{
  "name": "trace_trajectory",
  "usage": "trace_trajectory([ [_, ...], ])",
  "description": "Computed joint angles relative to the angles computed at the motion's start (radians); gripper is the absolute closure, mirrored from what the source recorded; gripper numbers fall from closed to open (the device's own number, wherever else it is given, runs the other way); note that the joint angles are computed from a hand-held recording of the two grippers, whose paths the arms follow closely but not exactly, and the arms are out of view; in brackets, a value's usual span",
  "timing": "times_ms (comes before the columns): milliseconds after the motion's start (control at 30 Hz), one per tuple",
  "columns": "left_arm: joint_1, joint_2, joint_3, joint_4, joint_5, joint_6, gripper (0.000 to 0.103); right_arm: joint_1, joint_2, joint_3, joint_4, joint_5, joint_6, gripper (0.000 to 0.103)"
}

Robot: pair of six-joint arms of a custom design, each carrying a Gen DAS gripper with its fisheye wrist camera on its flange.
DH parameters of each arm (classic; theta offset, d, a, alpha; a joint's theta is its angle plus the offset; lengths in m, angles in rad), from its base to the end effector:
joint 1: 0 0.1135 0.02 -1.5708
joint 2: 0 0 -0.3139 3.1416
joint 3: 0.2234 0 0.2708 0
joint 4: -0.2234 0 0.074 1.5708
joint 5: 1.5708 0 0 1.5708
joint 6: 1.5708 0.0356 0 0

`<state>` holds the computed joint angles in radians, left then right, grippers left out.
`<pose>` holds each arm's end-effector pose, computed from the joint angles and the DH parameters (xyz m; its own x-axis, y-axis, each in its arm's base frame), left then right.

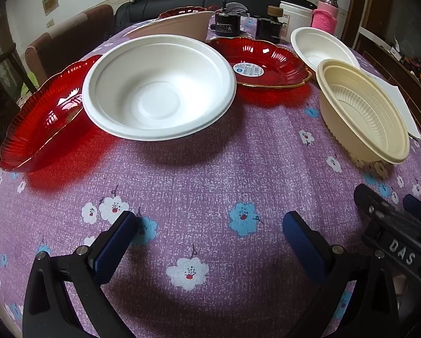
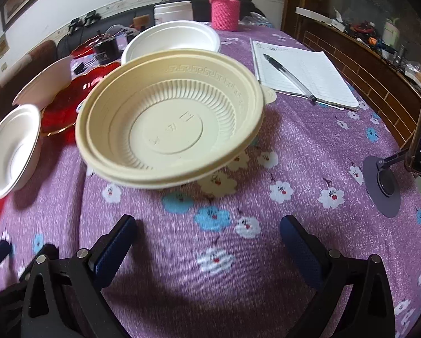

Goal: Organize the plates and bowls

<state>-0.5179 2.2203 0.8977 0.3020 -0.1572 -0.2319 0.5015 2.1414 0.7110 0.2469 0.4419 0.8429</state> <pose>0.3416 -0.1882 0.0292 -0.8168 0.2042 -0.5395 0.2364 0.9716 0.0097 0.2932 0.1434 0.0263 -0.7589 0.3536 -0.5469 0.4113 0.9113 0.0185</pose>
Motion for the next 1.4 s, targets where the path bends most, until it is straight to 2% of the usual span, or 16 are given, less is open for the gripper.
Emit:
trace_trajectory([
  [167, 0.000, 0.001, 0.000, 0.004, 0.003, 0.007, 0.000, 0.007, -0.010, -0.053, 0.077, -0.022, -0.064, 0.001],
  [767, 0.001, 0.001, 0.004, 0.002, 0.007, 0.003, 0.000, 0.007, -0.011, -0.046, 0.065, -0.020, -0.070, 0.001],
  [800, 0.002, -0.006, -0.011, 0.018, 0.017, 0.004, 0.000, 0.007, -0.011, -0.046, 0.065, -0.020, -0.070, 0.001],
  [867, 0.017, -0.039, -0.074, 0.110, 0.082, 0.012, 0.002, 0.007, -0.010, -0.045, 0.064, -0.019, -0.070, 0.001],
  [933, 0.028, -0.098, -0.164, 0.217, 0.108, 0.004, 0.003, 0.006, -0.009, -0.045, 0.065, -0.019, -0.071, 0.001],
  [1100, 0.063, -0.315, -0.385, 0.391, 0.186, 0.048, 0.002, 0.005, -0.010, -0.045, 0.066, -0.019, -0.072, 0.001],
  [1200, 0.141, -0.444, -0.502, 0.467, 0.297, 0.044, 0.002, 0.008, -0.011, -0.044, 0.061, -0.014, -0.067, 0.001],
  [1300, 0.225, -0.506, -0.600, 0.578, 0.349, 0.054, 0.002, 0.044, -0.040, -0.054, 0.038, 0.072, -0.026, 0.003],
  [1400, 0.298, -0.541, -0.636, 0.592, 0.358, 0.097, 0.002, 0.111, -0.098, -0.071, 0.001, 0.175, 0.035, 0.003],
])
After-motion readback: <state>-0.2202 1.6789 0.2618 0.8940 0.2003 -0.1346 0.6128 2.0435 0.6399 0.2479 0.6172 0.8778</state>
